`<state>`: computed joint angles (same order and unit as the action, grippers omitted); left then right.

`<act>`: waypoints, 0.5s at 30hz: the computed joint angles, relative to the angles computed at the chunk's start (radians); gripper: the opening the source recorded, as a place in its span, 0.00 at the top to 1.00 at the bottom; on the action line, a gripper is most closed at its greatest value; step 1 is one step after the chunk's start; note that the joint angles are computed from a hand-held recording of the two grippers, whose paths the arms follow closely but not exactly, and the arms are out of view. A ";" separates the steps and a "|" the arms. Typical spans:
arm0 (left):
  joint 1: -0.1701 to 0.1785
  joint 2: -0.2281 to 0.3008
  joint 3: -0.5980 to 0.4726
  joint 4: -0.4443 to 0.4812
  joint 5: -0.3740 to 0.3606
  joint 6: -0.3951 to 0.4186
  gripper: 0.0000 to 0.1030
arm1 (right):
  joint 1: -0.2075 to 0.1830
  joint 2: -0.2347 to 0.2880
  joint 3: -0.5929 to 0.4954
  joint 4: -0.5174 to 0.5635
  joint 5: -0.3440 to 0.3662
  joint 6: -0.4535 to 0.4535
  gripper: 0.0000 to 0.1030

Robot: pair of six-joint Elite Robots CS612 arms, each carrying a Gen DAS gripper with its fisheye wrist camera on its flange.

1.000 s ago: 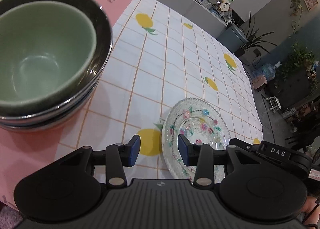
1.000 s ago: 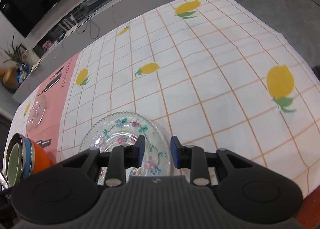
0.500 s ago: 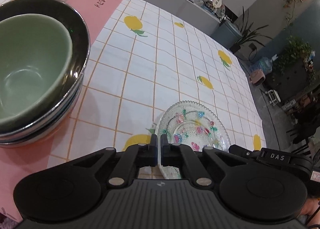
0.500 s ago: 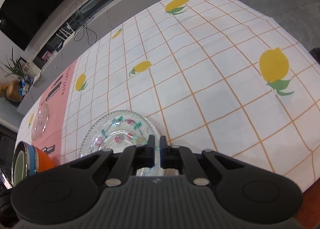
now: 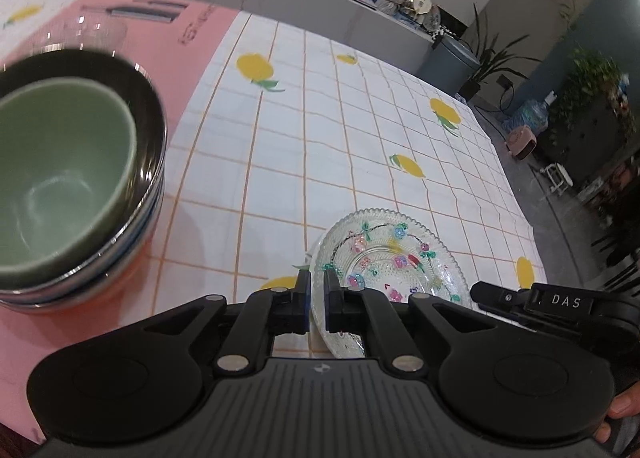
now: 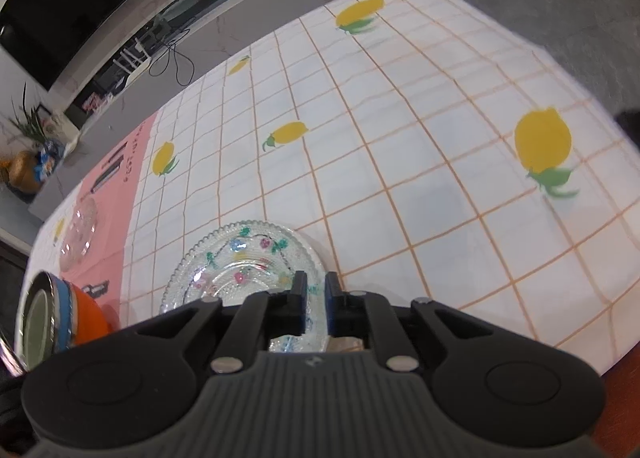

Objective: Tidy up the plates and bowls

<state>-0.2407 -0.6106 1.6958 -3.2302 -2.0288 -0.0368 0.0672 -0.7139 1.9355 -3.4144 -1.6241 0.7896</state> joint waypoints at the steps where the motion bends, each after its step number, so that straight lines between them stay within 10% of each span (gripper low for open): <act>1: -0.003 -0.006 0.006 -0.002 0.013 0.016 0.95 | 0.006 -0.005 -0.001 0.011 -0.020 -0.020 0.85; 8: -0.040 -0.053 0.070 -0.025 0.150 0.194 0.89 | 0.058 -0.047 -0.018 0.140 -0.141 -0.207 0.61; 15: -0.036 -0.070 0.097 -0.124 0.114 0.244 0.89 | 0.096 -0.045 -0.011 0.073 -0.243 -0.254 0.60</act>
<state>-0.2764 -0.6809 1.7930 -3.3541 -1.9148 0.2074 0.1628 -0.7592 1.9243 -3.3411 -1.8674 0.5355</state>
